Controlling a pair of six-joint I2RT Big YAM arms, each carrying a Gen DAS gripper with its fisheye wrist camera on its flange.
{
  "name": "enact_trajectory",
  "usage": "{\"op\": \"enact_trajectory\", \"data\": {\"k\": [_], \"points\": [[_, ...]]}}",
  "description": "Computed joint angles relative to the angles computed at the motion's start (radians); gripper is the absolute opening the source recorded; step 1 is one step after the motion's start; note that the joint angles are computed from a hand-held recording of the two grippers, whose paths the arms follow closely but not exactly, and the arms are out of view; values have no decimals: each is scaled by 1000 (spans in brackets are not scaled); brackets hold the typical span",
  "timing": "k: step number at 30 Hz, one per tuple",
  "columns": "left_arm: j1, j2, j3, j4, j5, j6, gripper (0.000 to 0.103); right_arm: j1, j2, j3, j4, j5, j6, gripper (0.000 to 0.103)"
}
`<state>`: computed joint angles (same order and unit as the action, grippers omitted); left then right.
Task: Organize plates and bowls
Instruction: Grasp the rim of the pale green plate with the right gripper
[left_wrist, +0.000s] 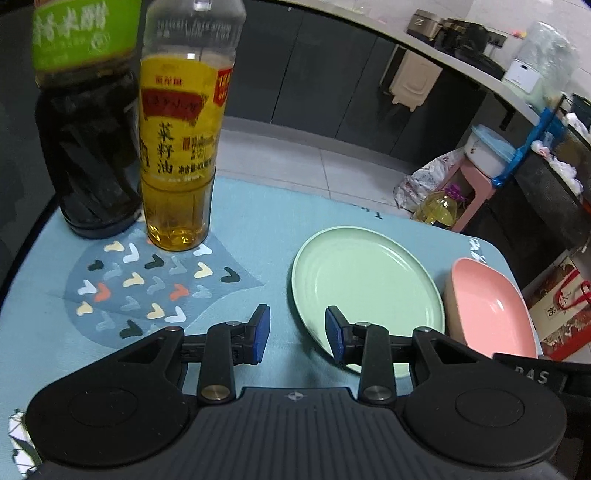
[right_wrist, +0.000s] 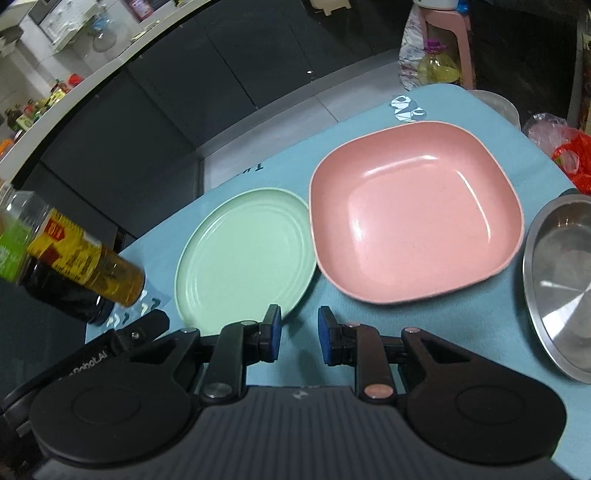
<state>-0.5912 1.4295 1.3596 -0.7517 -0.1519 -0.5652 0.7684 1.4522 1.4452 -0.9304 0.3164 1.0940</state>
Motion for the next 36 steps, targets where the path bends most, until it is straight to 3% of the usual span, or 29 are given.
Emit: {"op": "enact_trajectory", "data": {"k": [11, 14, 15, 16, 20, 28, 36], "points": [[6, 68, 30, 28, 10, -7, 31, -26, 34, 7, 38, -12, 21, 22], [8, 69, 21, 50, 21, 7, 27, -24, 37, 7, 47, -8, -6, 22], [8, 69, 20, 52, 37, 15, 18, -25, 40, 9, 47, -8, -16, 19], [5, 70, 22, 45, 33, 20, 16, -23, 43, 13, 42, -1, -27, 16], [-14, 36, -10, 59, -9, 66, 16, -11, 43, 15, 31, 15, -55, 14], [-17, -87, -95, 51, -13, 65, 16, 45, 2, 9, 11, 32, -52, 14], [-49, -256, -208, 59, -97, 81, 17, 125, -15, 18, -15, 47, -50, 15]]}}
